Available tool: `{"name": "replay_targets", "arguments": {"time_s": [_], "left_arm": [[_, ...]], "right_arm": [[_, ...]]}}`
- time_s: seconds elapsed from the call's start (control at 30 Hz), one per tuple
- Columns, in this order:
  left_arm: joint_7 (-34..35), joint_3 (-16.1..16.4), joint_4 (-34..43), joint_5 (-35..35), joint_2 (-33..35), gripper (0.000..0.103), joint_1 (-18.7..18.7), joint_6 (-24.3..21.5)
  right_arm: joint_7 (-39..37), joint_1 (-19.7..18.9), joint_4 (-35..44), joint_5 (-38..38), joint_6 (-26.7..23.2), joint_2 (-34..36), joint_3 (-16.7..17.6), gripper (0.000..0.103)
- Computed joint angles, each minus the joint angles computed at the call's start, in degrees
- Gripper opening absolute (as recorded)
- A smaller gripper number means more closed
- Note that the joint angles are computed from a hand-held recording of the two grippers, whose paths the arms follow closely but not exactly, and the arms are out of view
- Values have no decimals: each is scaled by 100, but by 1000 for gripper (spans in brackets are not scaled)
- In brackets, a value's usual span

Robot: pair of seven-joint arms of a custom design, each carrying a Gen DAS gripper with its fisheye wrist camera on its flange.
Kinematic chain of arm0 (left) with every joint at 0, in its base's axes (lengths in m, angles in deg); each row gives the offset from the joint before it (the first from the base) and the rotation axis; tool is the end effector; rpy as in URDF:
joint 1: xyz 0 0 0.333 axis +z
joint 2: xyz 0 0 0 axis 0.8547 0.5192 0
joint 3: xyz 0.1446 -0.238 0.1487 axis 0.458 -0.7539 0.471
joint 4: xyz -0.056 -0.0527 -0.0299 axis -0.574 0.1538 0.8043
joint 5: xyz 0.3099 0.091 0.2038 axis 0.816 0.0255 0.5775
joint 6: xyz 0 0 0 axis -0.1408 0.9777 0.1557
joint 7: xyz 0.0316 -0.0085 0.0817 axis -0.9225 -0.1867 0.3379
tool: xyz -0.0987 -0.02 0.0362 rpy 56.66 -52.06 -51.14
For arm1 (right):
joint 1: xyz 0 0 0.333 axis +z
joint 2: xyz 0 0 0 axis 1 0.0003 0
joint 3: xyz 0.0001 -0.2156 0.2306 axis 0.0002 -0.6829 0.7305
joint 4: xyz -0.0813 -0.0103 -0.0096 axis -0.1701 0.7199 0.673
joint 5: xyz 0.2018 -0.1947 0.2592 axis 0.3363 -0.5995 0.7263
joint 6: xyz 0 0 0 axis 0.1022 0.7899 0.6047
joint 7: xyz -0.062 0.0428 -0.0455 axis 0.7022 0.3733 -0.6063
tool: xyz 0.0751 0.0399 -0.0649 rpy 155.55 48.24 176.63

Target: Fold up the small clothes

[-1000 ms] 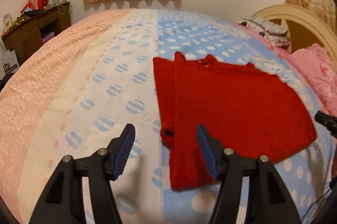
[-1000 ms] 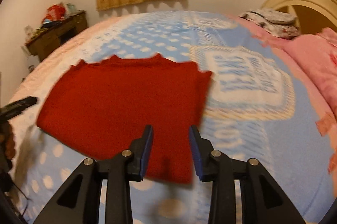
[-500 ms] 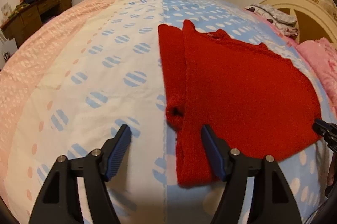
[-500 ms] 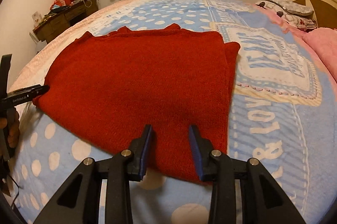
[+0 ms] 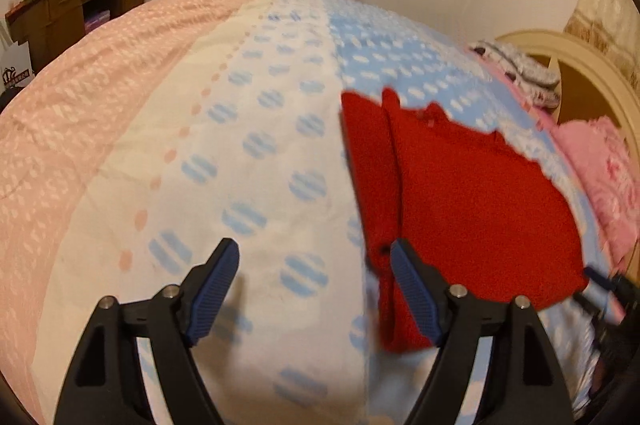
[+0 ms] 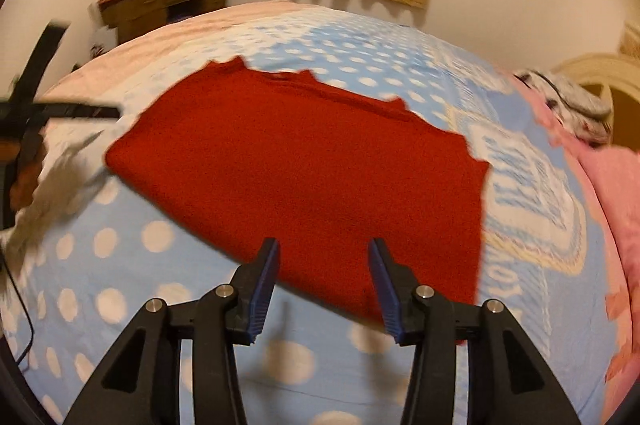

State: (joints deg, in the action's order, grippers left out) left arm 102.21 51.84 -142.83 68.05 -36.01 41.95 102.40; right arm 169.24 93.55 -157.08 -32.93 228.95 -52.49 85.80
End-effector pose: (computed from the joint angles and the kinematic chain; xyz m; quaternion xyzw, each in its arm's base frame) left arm 0.6314 -0.3379 0.4655 -0.5696 0.7406 -0.3431 0.0965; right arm 0.4845 0.1223 0.4450 -0.6754 0.6374 -0.3074 0.2074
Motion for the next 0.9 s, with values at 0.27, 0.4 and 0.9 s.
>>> {"name": "replay_targets", "arguments": {"time_s": [0.27,0.4,0.9], "left_arm": [[524,-302,1353,-442,867,81,102,-673],[659,-343,1894,-594,1224,81,27,-918],[716,-140,4895,-545,3033,81,-484,-2346]], "right_arm": [[84,609,848,-274,-248,778,70,48],[143,995,1272,-427,-408,1165,-45,48],[138,2177,2611,-915,-956,2442,-562,48]]}}
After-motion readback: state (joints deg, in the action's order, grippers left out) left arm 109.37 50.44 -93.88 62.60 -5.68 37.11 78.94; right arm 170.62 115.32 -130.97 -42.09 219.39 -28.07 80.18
